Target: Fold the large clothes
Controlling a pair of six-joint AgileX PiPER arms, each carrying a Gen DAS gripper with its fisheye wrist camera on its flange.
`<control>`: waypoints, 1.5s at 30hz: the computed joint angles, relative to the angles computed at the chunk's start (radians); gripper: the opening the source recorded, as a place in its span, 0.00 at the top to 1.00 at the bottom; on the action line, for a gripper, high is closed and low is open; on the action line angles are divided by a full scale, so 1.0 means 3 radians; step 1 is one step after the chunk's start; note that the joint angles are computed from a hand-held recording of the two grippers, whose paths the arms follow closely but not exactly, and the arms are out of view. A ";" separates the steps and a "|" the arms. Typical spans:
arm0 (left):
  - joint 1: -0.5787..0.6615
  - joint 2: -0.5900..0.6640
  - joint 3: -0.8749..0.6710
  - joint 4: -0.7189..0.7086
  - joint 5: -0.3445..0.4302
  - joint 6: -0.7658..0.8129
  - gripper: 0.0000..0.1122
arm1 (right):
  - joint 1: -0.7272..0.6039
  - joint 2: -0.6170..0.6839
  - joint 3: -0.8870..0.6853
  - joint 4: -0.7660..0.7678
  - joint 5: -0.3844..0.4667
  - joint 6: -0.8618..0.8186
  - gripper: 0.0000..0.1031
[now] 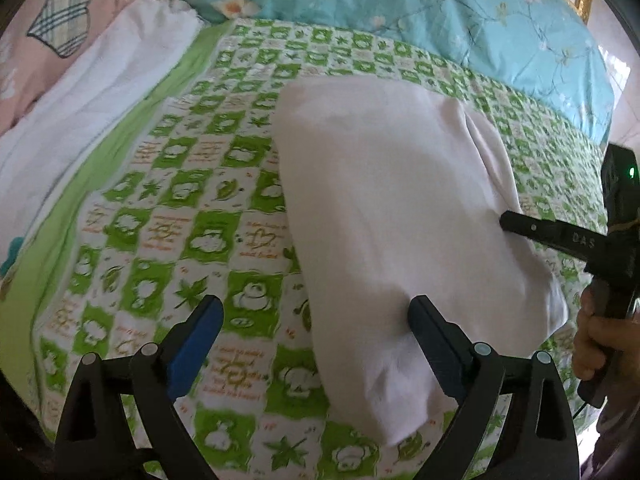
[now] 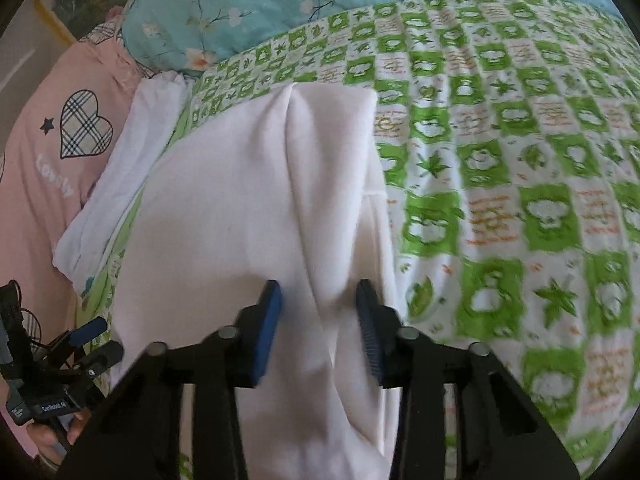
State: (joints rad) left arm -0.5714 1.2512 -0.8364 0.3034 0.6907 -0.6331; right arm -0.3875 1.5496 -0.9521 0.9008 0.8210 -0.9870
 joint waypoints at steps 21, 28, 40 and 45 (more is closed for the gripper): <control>-0.0170 0.0368 -0.0032 -0.0012 -0.0335 -0.0184 0.20 | -0.0078 -0.0169 0.0245 -0.0012 -0.0325 -0.0045 0.88; -0.0406 0.0104 0.0018 0.0344 -0.0037 -0.0560 0.20 | -0.0447 -0.0643 0.0472 -0.0225 0.0022 0.0021 0.71; -0.1689 -0.0850 0.0464 0.1025 0.1217 -0.1680 0.18 | -0.1448 -0.1610 0.0936 -0.0285 0.0980 -0.0775 0.26; -0.1865 -0.1108 0.0633 0.0908 0.1496 -0.1776 0.18 | -0.1645 -0.1767 0.1030 -0.0404 0.1269 -0.1011 0.23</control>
